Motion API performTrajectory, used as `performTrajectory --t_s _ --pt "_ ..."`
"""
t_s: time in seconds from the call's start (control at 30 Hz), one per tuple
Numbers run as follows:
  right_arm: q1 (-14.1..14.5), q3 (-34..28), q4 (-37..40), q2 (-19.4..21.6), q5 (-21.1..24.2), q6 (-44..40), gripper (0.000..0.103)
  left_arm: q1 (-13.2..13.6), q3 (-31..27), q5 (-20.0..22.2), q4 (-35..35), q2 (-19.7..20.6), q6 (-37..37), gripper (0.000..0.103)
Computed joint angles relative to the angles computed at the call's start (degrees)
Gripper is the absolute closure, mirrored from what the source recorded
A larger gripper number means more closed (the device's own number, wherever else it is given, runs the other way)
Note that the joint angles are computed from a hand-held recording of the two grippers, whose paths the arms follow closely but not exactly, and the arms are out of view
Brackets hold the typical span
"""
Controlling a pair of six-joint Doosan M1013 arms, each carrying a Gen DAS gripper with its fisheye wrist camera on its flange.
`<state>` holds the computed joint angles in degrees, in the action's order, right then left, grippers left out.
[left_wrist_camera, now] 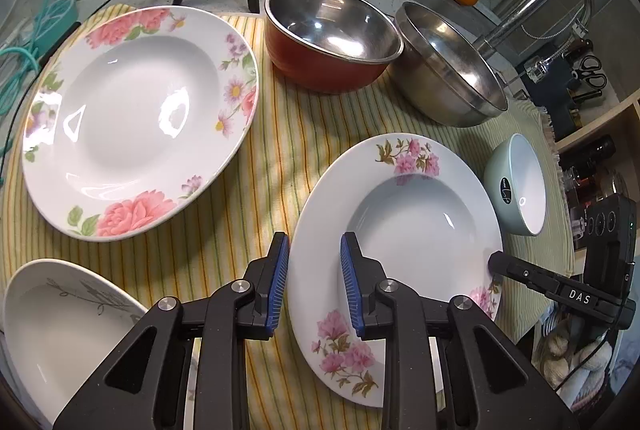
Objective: Organize plates and bowls
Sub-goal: 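Close both grippers on the pink-blossom plate rim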
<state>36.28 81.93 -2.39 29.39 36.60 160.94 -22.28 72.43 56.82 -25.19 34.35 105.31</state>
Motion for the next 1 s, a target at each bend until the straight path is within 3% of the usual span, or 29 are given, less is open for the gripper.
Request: performTrajectory --t_s 0.47,1.0 --pt "0.5 -2.9 1.4 1.8 3.1 -3.5 0.083 0.2 3.2 -1.1 0.6 -2.1 -1.1 0.079" --pt "1.2 -3.1 2.9 2.1 3.3 -6.6 0.083 0.7 7.9 -2.9 0.7 -5.1 -2.5 0.079"
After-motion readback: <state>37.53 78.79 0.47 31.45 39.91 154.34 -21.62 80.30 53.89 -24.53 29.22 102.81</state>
